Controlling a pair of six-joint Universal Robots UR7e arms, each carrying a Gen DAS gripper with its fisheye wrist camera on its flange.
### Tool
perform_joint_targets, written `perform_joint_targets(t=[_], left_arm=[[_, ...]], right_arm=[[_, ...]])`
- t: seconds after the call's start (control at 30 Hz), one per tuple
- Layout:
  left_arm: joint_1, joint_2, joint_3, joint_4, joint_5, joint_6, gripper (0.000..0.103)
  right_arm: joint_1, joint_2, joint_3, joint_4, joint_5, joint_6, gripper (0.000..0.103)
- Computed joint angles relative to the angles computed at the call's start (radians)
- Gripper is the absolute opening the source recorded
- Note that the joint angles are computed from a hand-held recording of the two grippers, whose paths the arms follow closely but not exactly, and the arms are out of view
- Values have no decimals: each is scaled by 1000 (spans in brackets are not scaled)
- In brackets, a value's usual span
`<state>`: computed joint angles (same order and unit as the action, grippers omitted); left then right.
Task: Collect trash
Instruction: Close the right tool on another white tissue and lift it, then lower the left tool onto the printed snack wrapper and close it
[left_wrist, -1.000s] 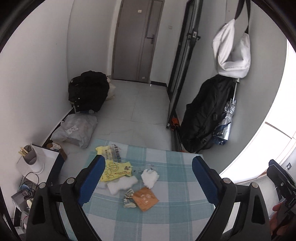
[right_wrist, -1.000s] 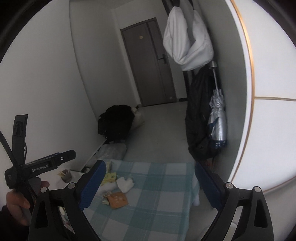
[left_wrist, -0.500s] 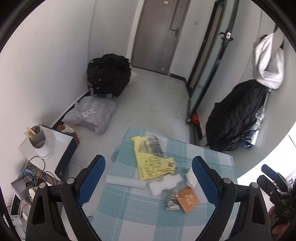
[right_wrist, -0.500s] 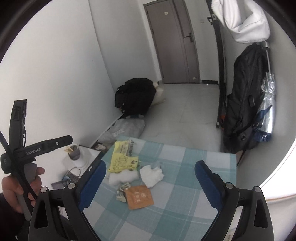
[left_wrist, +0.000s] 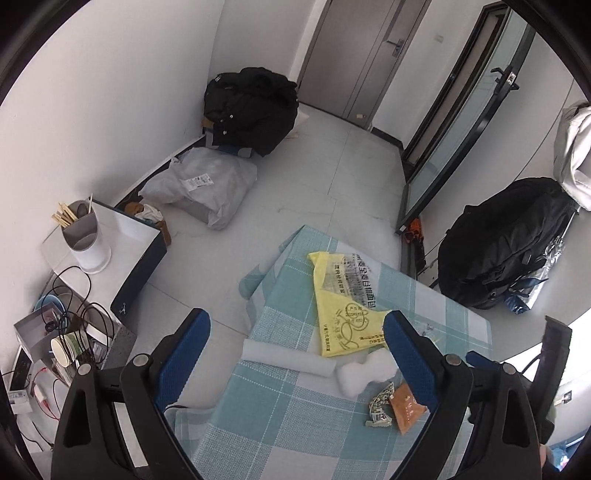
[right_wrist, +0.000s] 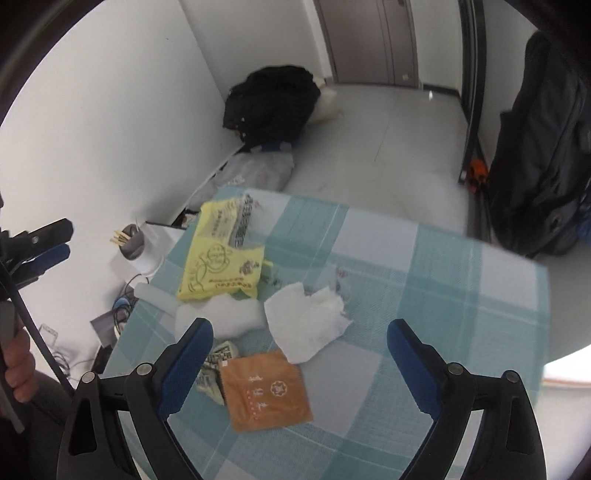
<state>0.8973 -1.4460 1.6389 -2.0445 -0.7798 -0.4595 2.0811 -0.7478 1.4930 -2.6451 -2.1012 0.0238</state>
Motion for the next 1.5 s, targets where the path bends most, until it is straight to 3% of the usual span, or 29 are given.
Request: perform_joint_targets(t=[0.1, 0.27, 0.4, 0.53, 0.6, 0.83, 1.2, 1.5], left_arm=[[6, 7, -6, 31, 13, -18, 93], [27, 20, -28, 79, -26, -36, 93], [34, 30, -39, 104, -42, -45, 93], [31, 35, -37, 113, -40, -36, 93], [30, 36, -34, 117, -40, -34, 93], [25, 31, -21, 86, -77, 7, 93], [25, 44, -2, 144, -215, 69, 93], [3, 72, 28, 193, -217, 110, 93]], right_arm=[[-11, 30, -23, 31, -7, -8, 94], [-24, 51, -37, 58, -7, 12, 85], [-29, 58, -38, 54, -10, 15, 70], [-28, 64, -45, 53, -23, 8, 41], [-29, 61, -45, 60, -23, 9, 33], [-22, 49, -32, 62, -26, -12, 18], [-8, -3, 33, -35, -17, -62, 12], [-18, -73, 100, -94, -19, -55, 12]])
